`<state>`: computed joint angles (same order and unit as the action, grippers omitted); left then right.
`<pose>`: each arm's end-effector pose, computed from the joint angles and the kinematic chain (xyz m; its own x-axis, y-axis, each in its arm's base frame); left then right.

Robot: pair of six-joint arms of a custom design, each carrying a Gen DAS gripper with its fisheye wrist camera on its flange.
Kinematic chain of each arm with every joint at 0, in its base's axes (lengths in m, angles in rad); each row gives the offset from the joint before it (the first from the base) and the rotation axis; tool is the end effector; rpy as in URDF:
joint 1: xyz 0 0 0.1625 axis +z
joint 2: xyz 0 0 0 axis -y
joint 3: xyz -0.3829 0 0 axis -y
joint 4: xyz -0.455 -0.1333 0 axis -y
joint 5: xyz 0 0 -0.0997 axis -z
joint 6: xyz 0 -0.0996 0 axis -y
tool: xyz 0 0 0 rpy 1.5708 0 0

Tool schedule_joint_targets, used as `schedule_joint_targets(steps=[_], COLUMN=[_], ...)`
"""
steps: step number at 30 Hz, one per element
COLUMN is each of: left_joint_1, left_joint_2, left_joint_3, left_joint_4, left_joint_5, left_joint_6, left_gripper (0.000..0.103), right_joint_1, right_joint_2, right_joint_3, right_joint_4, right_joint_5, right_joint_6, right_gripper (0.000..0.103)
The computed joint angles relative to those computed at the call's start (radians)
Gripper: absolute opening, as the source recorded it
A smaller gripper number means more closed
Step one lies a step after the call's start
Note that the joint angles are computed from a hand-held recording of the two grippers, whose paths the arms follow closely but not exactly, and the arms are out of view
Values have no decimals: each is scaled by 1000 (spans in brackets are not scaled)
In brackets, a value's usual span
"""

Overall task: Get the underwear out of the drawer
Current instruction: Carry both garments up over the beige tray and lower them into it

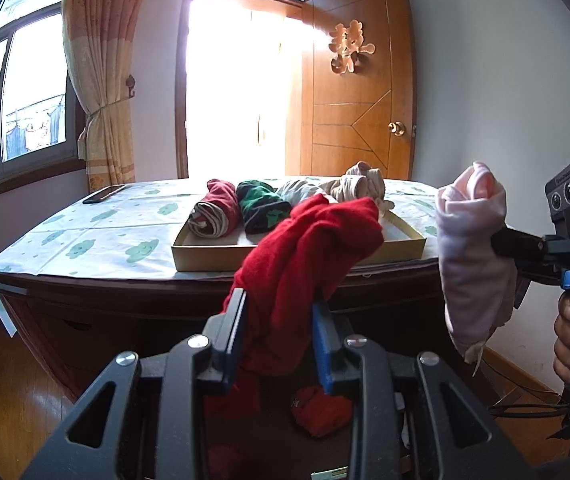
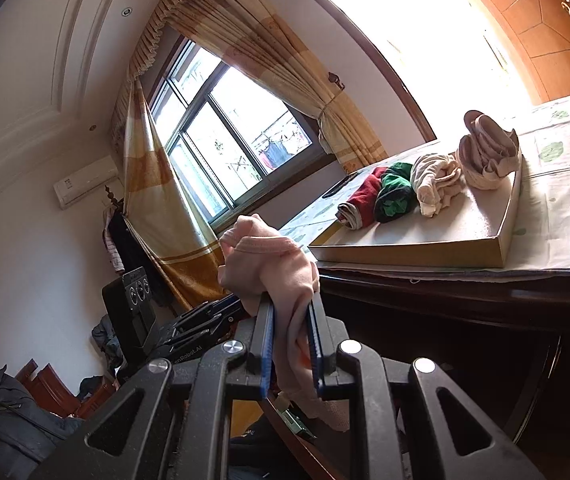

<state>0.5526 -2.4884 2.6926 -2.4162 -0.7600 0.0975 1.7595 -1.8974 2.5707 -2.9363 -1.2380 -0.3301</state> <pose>-0.1155 -0.3126 0.3076 -0.6608 0.3980 -0.6363 0.7500 0.3837 -0.5388 0.2322 -0.3320 0.2326 -0.7944 -0.6066 -0.0310 -0.4248 0.5915 -0.6853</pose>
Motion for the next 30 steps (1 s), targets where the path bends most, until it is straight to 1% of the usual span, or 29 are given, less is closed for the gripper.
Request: schedule_joint_targets(steps=[10, 17, 21, 30], left_joint_1=[-22, -38, -34, -18], left_joint_2=[23, 42, 66, 170], left_joint_3=[-4, -9, -20, -65], left_joint_4=[-43, -100, -133, -227], left_joint_5=[12, 15, 7, -20], left_joint_6=[20, 47, 64, 99], left_gripper=[29, 29, 29, 29], right_joint_1=[7, 17, 25, 42], right_joint_2=[-20, -10, -13, 5], right_joint_3=[4, -4, -11, -40], right_joint_4=[-7, -21, -20, -34], right_joint_5=[22, 23, 20, 7], right_joint_6=[3, 11, 10, 15], right_gripper=[17, 17, 17, 17])
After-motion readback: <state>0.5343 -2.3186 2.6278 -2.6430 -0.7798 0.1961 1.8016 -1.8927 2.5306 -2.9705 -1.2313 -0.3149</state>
